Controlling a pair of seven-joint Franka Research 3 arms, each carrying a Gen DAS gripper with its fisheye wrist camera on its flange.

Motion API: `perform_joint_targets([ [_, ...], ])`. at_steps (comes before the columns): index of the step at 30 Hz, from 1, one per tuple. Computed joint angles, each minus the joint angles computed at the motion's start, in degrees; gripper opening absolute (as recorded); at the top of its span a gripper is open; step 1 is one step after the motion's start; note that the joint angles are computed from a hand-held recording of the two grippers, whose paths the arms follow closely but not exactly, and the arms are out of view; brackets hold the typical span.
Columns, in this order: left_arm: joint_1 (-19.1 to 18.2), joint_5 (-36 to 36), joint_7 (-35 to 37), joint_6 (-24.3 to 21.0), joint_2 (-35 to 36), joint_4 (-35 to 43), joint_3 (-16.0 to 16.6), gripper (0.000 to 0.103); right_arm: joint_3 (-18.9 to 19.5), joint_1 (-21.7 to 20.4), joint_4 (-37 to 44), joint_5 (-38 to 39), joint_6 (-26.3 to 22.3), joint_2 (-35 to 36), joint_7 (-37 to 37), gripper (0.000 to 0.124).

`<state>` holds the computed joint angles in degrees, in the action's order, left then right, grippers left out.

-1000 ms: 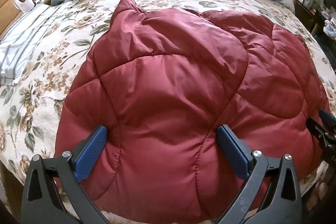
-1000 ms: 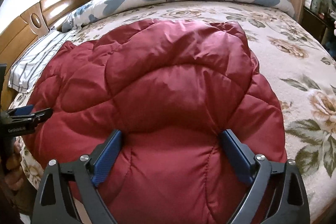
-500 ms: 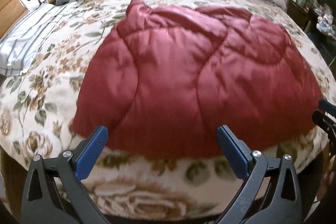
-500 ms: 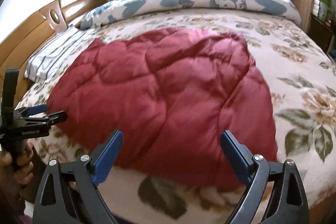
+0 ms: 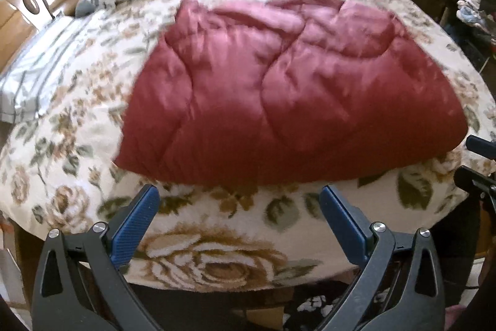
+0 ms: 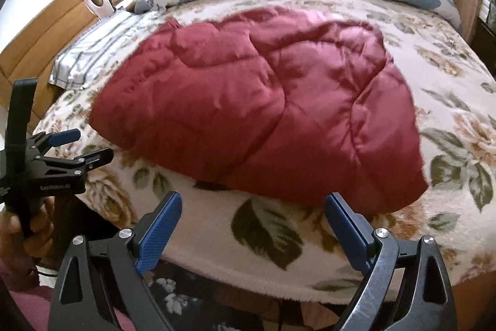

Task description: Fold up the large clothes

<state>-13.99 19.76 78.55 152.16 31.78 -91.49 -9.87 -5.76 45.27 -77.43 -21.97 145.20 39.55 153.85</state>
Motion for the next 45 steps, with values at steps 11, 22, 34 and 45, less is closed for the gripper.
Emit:
perform_joint_targets([
  [11, -1.27, 0.40, -0.19, -3.78, 1.10, 5.51, 0.19, 0.103, -0.14, -0.06, 0.98, -4.46, -1.86, -2.21, 3.02, 0.102],
  [22, -2.53, 0.26, -0.88, -7.37, 5.73, 12.60, 0.81, 0.103, -0.06, -1.61, 2.81, -0.26, -0.63, 0.46, 1.31, 0.102],
  [34, -3.28, -0.72, 0.17, -9.25, 8.40, 16.75, 0.70, 0.103, -0.42, -2.59, 6.55, 1.89, -1.41, 2.97, -0.86, 0.102],
  [45, -3.55, -0.79, 0.28, -9.68, 9.12, 17.95, 0.92, 0.103, -0.68, -2.85, 9.21, 3.67, -2.14, 4.71, -2.50, 0.102],
])
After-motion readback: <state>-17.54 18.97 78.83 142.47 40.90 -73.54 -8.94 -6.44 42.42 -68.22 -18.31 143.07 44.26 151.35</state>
